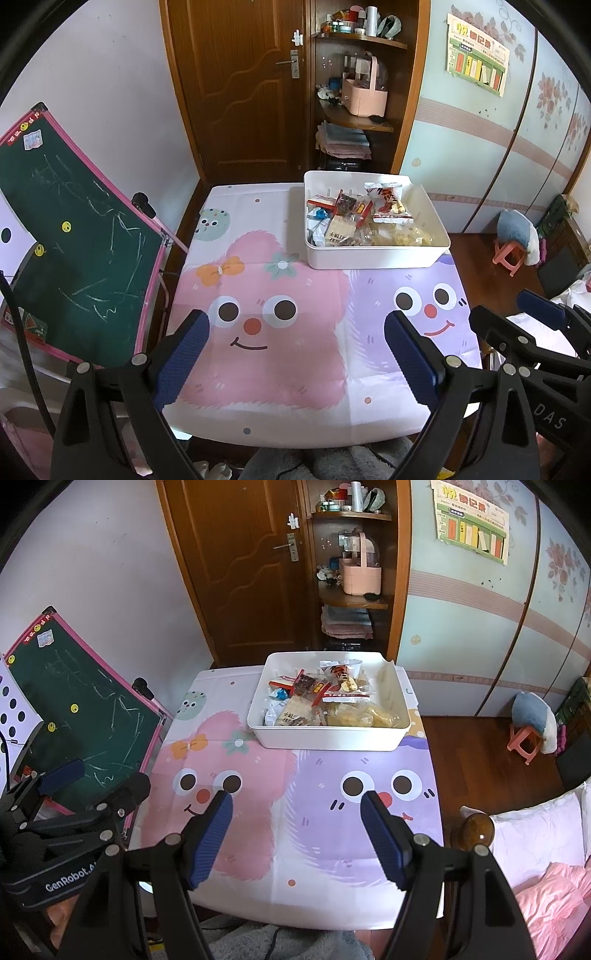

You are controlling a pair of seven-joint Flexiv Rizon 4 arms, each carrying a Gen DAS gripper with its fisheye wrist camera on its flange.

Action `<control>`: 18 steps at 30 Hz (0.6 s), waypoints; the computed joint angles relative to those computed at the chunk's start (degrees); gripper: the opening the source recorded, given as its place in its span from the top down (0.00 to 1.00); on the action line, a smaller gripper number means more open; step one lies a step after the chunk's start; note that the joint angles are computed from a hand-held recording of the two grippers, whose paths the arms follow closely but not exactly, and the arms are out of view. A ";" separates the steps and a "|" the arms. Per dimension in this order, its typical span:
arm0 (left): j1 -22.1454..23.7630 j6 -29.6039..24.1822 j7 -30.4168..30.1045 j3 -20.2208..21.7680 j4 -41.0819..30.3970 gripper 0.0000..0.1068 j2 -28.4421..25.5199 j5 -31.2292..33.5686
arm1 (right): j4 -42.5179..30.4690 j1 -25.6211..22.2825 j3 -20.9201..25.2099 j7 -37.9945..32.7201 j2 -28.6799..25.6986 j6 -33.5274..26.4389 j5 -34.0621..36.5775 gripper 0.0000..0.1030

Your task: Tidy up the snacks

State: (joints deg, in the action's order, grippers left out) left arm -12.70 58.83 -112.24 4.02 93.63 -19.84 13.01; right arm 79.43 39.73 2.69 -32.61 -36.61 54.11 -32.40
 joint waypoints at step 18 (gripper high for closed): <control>0.51 0.53 0.70 -0.19 1.51 0.11 0.56 -0.58 | -0.25 0.12 0.24 -0.44 -0.19 -0.02 0.53 0.30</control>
